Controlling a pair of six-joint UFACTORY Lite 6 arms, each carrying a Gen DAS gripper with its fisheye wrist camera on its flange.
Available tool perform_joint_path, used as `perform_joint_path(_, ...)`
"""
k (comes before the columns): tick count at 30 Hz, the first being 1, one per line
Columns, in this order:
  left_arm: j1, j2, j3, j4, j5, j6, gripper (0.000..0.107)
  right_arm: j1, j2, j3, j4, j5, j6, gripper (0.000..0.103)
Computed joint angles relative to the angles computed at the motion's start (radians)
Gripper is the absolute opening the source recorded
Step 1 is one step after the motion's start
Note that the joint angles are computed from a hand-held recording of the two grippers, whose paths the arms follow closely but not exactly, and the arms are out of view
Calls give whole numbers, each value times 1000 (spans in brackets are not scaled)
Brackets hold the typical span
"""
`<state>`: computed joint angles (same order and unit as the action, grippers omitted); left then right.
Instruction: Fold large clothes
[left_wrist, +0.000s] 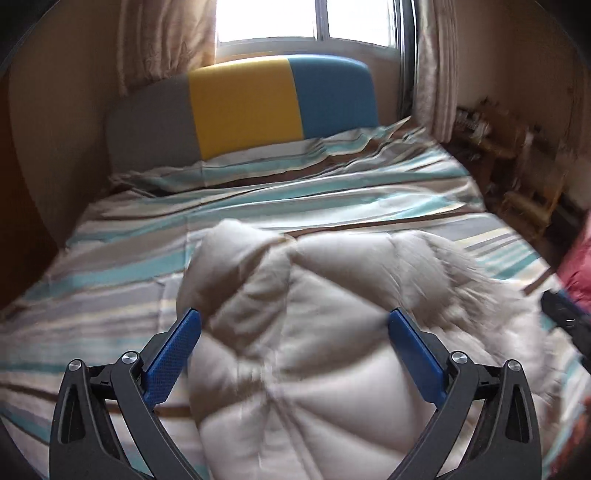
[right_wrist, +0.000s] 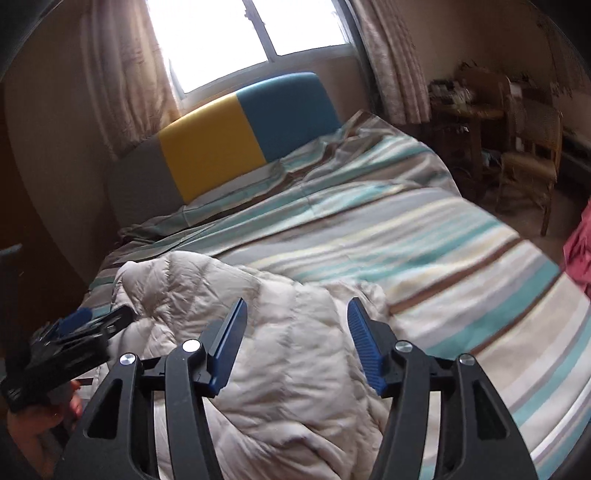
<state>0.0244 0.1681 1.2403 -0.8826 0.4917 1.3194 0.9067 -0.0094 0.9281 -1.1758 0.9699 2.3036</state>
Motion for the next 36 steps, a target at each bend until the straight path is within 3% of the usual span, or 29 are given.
perform_joint_path(4, -124, 96, 42, 219, -137, -175, 100, -164, 167, 118, 79, -175, -152, 44)
perform_joint_path(6, -138, 127, 34, 183, -162, -146, 100, -198, 234, 119, 69, -205, -145, 44)
perform_joint_path(10, -131, 201, 48, 29, -157, -37, 100, -229, 249, 11, -113, -277, 97, 44)
perform_joint_path(16, -178, 207, 22, 100, -237, -109, 100, -247, 267, 7, -137, -297, 119, 45)
perform_joint_path(19, -164, 131, -27, 151, -197, -143, 100, -243, 258, 6, -129, -285, 100, 47)
perform_joint_path(23, -43, -23, -141, 36, -36, 0, 100, -184, 224, 0, -77, -211, 78, 60)
perform_joint_path(25, 47, -91, -194, -34, 74, 77, 100, -154, 188, -24, -76, -191, 99, 61)
perform_joint_path(29, 177, -149, -254, -83, 216, 145, 100, -73, 97, -82, -41, -139, 129, 70)
perform_joint_path(36, 335, -158, -309, -109, 343, 248, 100, 81, -3, -119, 68, -32, 131, 82)
